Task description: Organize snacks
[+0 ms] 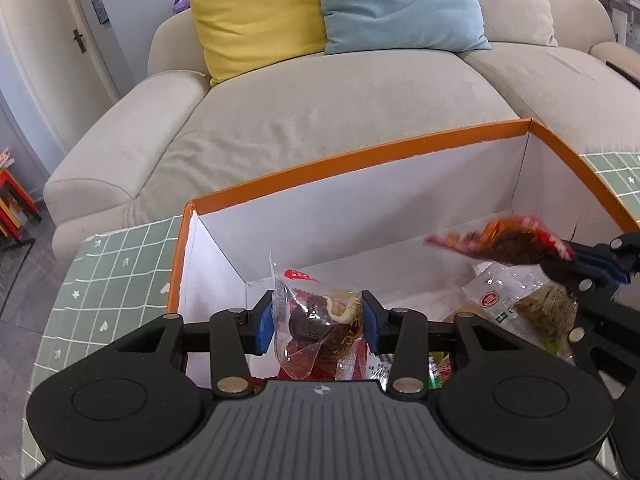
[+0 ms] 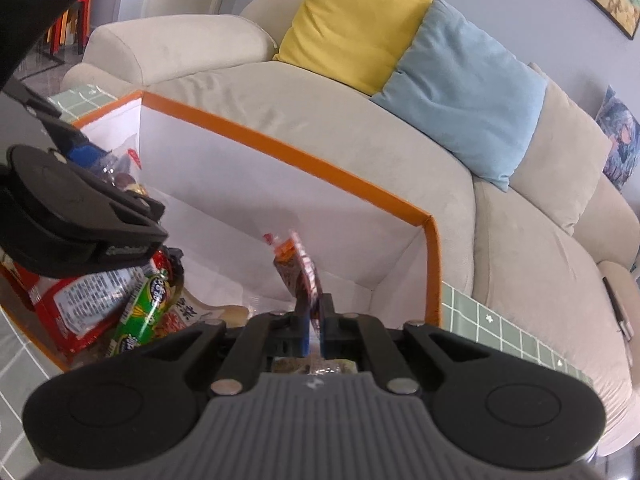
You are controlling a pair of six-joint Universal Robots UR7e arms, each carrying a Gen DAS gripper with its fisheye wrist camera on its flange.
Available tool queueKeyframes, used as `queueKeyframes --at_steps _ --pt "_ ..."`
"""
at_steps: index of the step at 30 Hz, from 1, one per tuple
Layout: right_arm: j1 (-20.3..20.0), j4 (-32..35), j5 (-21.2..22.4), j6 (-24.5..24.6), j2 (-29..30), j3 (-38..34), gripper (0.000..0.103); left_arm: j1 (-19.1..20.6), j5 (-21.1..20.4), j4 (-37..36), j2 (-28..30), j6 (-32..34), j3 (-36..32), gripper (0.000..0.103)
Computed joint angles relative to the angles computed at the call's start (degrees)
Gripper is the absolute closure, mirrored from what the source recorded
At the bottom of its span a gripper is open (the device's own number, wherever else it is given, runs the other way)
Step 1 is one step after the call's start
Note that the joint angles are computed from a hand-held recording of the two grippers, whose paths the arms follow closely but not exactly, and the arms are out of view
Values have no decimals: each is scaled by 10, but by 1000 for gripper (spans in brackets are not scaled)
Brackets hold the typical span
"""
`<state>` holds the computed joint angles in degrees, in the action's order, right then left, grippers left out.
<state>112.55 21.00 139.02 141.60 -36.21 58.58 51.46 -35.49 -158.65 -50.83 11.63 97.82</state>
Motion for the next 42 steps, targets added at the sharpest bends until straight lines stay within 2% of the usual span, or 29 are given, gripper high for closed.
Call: queueKeyframes --at_steps 4,6,8,10,11,13,15,24,28,29,34,39,42 --pt "3 21 -9 22 -3 -5 95 -2 -2 9 -6 -2 1 52" --pt "5 26 -15 31 -6 -3 87 -2 -4 17 -11 -5 0 49" --pt "8 26 -14 34 -9 0 87 -4 -10 28 -17 -12 -1 49" --pt "10 35 -14 42 -10 -3 86 -7 -10 24 -22 -8 2 44" --pt "10 37 -15 47 -11 -4 83 -11 -7 15 -24 0 5 43" --pt "13 42 -19 61 -16 -4 73 -18 6 -15 -25 22 12 31" --pt "17 46 -24 77 -22 -4 65 -25 18 -49 -26 48 17 26" --pt "41 70 -24 153 -44 -4 39 -54 36 -98 -50 83 29 25" --pt "52 82 -26 187 -59 6 36 -68 48 -90 -69 72 42 25" --pt "55 82 -25 192 -64 10 32 -72 48 -94 -75 71 47 24" --pt "72 61 -33 209 -100 50 21 -93 53 -158 -96 111 83 24" --pt "87 31 -33 220 -139 97 11 -122 75 -271 -105 188 130 24" --pt "96 11 -26 223 -162 128 9 -135 76 -315 -115 216 156 14"
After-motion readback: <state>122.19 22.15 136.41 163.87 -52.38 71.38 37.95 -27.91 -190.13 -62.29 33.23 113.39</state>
